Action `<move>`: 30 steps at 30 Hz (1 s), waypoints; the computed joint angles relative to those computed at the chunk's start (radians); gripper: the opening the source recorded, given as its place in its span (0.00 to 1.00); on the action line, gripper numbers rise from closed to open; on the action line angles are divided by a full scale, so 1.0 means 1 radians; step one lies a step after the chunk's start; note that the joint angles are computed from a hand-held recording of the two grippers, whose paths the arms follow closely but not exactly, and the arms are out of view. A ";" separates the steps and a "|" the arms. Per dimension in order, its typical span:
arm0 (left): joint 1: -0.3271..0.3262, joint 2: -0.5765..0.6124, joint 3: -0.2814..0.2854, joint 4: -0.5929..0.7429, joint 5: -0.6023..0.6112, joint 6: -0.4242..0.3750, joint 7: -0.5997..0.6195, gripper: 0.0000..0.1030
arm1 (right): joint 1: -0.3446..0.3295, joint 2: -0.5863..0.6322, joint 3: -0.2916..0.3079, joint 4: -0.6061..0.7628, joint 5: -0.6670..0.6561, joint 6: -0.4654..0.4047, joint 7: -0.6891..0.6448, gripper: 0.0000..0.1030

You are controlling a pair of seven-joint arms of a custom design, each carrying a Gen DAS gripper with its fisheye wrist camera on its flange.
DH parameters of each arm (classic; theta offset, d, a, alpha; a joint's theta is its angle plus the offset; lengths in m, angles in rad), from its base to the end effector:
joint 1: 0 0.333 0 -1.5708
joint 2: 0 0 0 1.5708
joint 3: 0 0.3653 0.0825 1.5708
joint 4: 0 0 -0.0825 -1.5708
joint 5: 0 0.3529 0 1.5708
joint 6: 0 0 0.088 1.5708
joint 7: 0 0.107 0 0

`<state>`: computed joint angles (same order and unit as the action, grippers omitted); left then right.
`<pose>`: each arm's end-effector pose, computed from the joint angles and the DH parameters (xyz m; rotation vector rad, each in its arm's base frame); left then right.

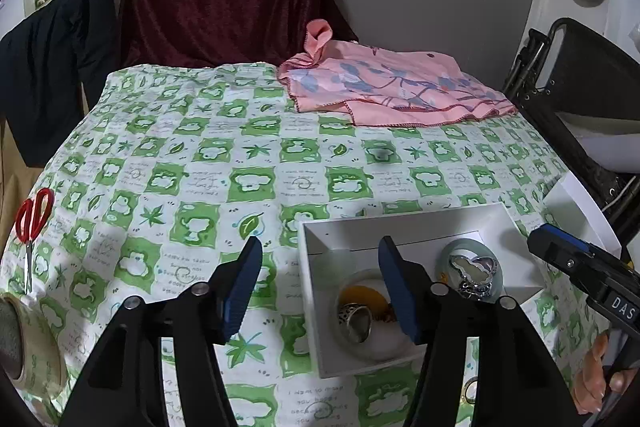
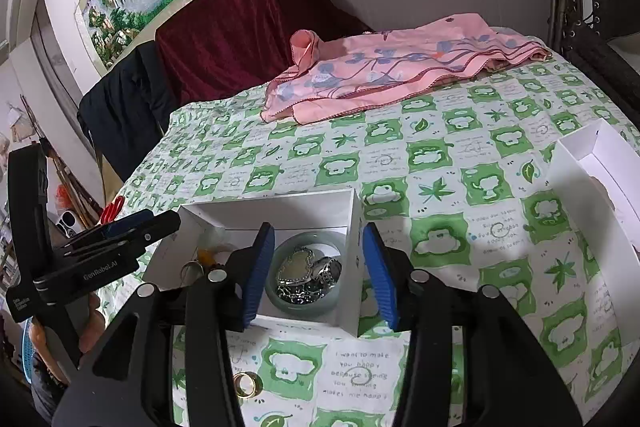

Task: Organize jewelry
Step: 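Withdraw both tools from the box toward the last rings on the cloth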

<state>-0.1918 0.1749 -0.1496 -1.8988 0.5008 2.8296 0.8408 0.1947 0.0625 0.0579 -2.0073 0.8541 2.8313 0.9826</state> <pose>0.5858 -0.2264 0.5594 -1.7760 1.8055 -0.8612 0.5749 0.1077 0.5638 -1.6974 1.5099 -0.3059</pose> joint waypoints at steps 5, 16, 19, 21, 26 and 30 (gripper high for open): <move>0.005 -0.013 0.004 -0.019 -0.003 0.007 -0.017 0.63 | 0.004 -0.012 0.001 -0.016 0.010 0.021 -0.011 0.46; -0.033 -0.047 0.029 -0.041 0.208 -0.043 -0.200 0.68 | 0.023 -0.051 -0.001 -0.067 0.041 0.064 -0.041 0.50; -0.045 -0.062 0.027 -0.043 0.328 -0.077 -0.293 0.70 | 0.034 -0.063 -0.001 -0.087 0.039 0.081 -0.043 0.51; -0.050 -0.073 0.020 -0.047 0.405 -0.098 -0.350 0.73 | 0.040 -0.070 -0.002 -0.098 0.040 0.085 -0.046 0.52; -0.047 -0.099 -0.005 -0.060 0.526 -0.133 -0.441 0.78 | 0.053 -0.085 -0.006 -0.119 0.042 0.095 -0.052 0.52; -0.041 -0.119 -0.022 -0.076 0.580 -0.151 -0.487 0.81 | 0.061 -0.098 -0.011 -0.135 0.068 0.091 -0.069 0.52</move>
